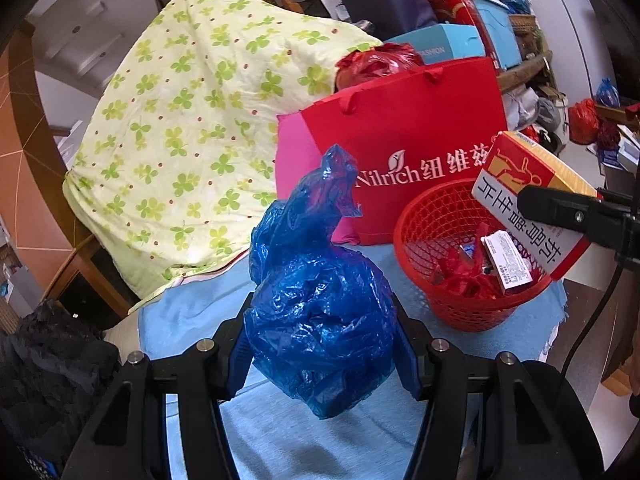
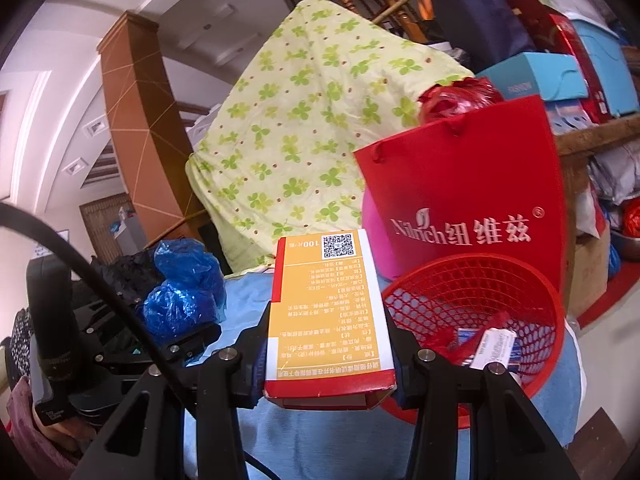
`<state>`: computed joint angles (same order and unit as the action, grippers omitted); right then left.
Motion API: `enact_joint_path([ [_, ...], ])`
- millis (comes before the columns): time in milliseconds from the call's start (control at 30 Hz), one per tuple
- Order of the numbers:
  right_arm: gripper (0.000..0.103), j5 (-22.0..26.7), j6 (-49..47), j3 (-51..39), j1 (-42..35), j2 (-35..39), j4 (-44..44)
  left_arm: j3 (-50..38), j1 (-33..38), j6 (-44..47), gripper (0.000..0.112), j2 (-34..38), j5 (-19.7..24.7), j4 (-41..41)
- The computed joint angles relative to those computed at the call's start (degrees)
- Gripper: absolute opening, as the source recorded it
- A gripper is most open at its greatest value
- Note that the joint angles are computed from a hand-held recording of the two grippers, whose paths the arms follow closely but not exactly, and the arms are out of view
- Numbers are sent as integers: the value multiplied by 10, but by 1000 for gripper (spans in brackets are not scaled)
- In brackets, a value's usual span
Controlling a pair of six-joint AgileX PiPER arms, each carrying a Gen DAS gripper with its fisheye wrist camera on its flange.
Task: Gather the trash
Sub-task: 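Lift the blue bag with the left tool while the right tool carries the orange box toward the wastebasket, then open both tools to drop the blue bag and orange box into the wastebasket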
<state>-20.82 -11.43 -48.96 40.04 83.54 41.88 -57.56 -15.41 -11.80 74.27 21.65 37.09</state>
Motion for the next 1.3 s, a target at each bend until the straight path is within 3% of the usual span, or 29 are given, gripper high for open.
enact_joint_path([
  [200,48,-13,73,45,-34,-22,-52,-10,-33,-3,61,25,10,0],
  [433,48,-19,195,99,-97,-43,-135,-55,-40,223,61,70,18,-248],
  [567,49,-22,282,116,-136,-38,-200,-112,-32,381,63,122,51,-421],
  [733,51,-18,430,107,-195,-2,-332,-208,-29,462,63,211,106,-519],
  [800,52,-8,450,90,-205,18,-341,-244,-29,459,64,243,127,-531],
  [867,55,-1,510,71,-222,42,-392,-274,-24,446,66,268,146,-533],
  [933,65,-7,569,59,-235,61,-448,-281,-16,451,69,279,153,-551],
  [1067,67,-4,596,46,-236,77,-467,-250,5,494,72,264,141,-597],
  [1300,67,1,495,54,-197,59,-378,-142,89,609,73,200,138,-709],
])
